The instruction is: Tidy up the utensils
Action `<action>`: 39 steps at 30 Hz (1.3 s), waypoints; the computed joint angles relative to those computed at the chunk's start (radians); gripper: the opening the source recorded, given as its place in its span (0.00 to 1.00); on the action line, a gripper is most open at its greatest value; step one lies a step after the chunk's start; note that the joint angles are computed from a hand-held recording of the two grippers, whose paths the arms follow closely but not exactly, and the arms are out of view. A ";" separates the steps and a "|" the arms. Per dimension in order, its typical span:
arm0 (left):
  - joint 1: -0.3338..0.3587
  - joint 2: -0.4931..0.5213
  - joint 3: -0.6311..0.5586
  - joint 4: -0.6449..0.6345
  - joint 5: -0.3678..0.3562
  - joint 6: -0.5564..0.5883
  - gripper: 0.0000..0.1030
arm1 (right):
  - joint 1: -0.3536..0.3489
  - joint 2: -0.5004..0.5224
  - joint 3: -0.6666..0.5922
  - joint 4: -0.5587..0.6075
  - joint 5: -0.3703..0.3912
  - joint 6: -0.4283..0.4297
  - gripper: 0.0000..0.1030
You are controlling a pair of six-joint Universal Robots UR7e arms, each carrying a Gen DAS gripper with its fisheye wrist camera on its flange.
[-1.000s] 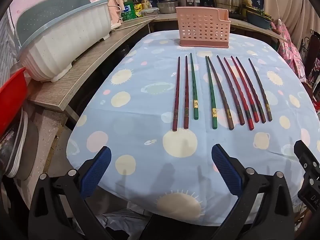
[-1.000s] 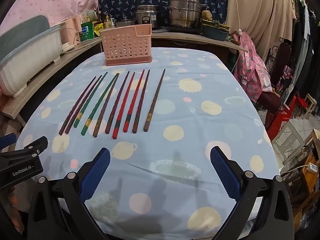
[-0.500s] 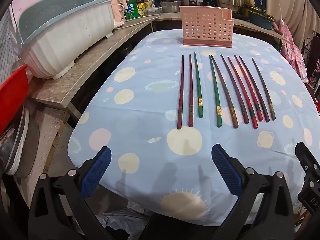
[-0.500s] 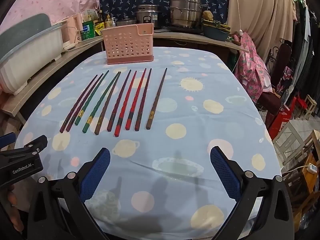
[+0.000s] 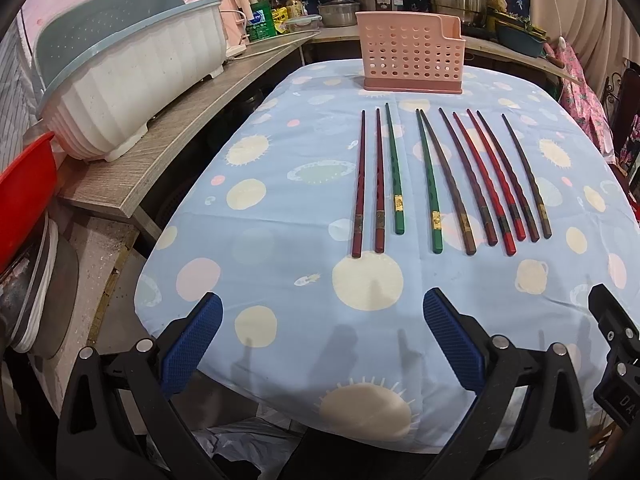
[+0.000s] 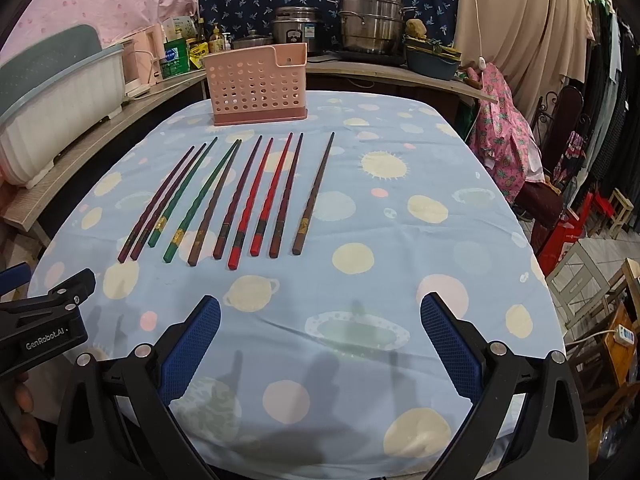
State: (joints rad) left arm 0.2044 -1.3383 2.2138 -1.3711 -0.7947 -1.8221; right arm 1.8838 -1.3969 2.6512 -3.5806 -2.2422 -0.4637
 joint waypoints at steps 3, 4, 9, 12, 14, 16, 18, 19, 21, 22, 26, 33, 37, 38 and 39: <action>0.001 -0.001 0.001 0.001 0.001 0.001 0.93 | -0.004 -0.004 0.004 -0.007 0.003 -0.004 0.93; 0.001 -0.002 0.001 0.002 0.001 0.001 0.93 | -0.005 -0.005 0.005 -0.009 0.004 -0.005 0.93; -0.003 -0.001 -0.001 0.008 0.002 -0.008 0.93 | -0.002 0.004 0.006 -0.019 -0.002 0.000 0.93; -0.004 -0.008 0.003 0.006 0.003 -0.009 0.93 | 0.000 0.003 0.005 -0.017 -0.002 0.001 0.93; -0.002 -0.012 0.006 0.005 0.003 -0.009 0.93 | 0.000 0.003 0.005 -0.018 -0.002 -0.001 0.93; -0.006 -0.007 0.003 0.009 -0.001 -0.015 0.93 | 0.001 0.003 0.004 -0.015 -0.004 0.001 0.93; -0.006 -0.008 0.003 0.011 -0.002 -0.015 0.93 | 0.001 0.001 0.004 -0.012 -0.004 0.003 0.93; -0.007 -0.007 0.003 0.011 -0.003 -0.016 0.93 | 0.001 0.000 0.005 -0.012 -0.003 0.004 0.93; -0.007 -0.007 0.003 0.011 -0.002 -0.017 0.93 | 0.003 0.001 0.005 -0.012 -0.005 0.005 0.93; -0.006 -0.008 0.004 0.012 -0.003 -0.018 0.93 | 0.003 0.001 0.005 -0.012 -0.005 0.003 0.93; -0.005 -0.013 0.006 0.010 -0.004 -0.017 0.93 | 0.001 0.000 0.005 -0.011 -0.004 0.004 0.93; -0.008 -0.016 0.007 0.015 -0.005 -0.022 0.93 | 0.002 -0.001 0.006 -0.010 -0.005 0.005 0.93; -0.009 -0.013 0.009 0.008 -0.006 -0.021 0.93 | 0.001 -0.001 0.006 -0.008 -0.005 0.006 0.93; -0.009 -0.013 0.010 0.008 -0.006 -0.021 0.93 | -0.001 -0.001 0.008 -0.010 -0.004 0.006 0.93; -0.009 -0.014 0.010 0.008 -0.006 -0.020 0.93 | -0.004 0.001 0.010 -0.016 -0.001 0.004 0.93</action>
State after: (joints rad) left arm 0.1957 -1.3519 2.2238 -1.3633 -0.8010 -1.8420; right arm 1.8796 -1.3955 2.6607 -3.5968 -2.2436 -0.4593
